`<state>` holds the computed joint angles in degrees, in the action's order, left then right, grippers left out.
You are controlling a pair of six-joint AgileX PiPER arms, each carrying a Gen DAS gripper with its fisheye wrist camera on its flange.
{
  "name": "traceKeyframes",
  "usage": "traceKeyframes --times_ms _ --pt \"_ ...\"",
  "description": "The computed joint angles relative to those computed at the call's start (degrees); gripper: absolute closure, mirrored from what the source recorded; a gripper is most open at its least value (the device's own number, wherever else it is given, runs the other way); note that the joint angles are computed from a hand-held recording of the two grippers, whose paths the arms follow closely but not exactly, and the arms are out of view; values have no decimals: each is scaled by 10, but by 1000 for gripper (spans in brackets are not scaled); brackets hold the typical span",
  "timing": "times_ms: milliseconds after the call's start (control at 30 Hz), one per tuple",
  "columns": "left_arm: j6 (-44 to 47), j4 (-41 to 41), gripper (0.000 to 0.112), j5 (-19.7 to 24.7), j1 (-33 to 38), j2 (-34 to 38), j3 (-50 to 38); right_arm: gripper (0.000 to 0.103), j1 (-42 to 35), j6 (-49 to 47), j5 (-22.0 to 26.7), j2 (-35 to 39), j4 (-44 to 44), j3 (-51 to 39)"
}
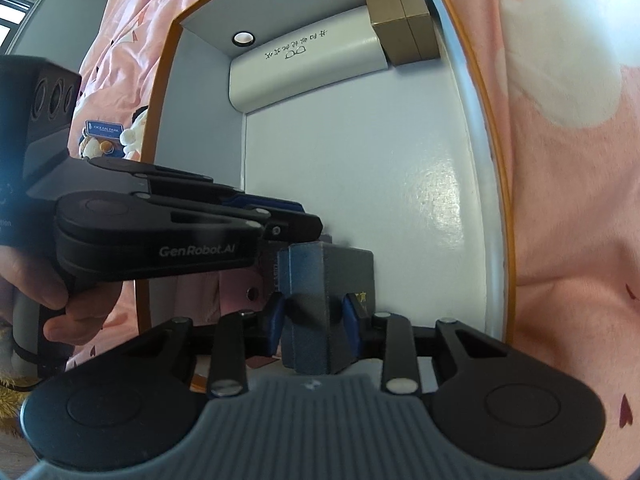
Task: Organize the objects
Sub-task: 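Lower photo card box into box and open left tool while right places black box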
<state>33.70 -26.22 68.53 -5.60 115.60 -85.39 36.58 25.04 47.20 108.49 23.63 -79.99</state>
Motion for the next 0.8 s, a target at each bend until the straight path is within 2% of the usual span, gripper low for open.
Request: traceKeyframes --times_ms 233,300,567,733,800 --pt "-3 -1 95 -25 -8 -2 15 70 -1 0 -21 -2 16 16" --pt "4 2 93 -42 -10 -15 31 65 4 7 -23 -4 2 15" --pt "11 -9 91 -83 -1 -64 71 64 33 70 -9 -6 -81 -7" --pt "29 -17 91 -77 11 -118 95 59 64 132 13 -15 -172 -29" --pt "31 -13 91 -69 18 -138 99 54 76 149 17 -21 -194 -36"
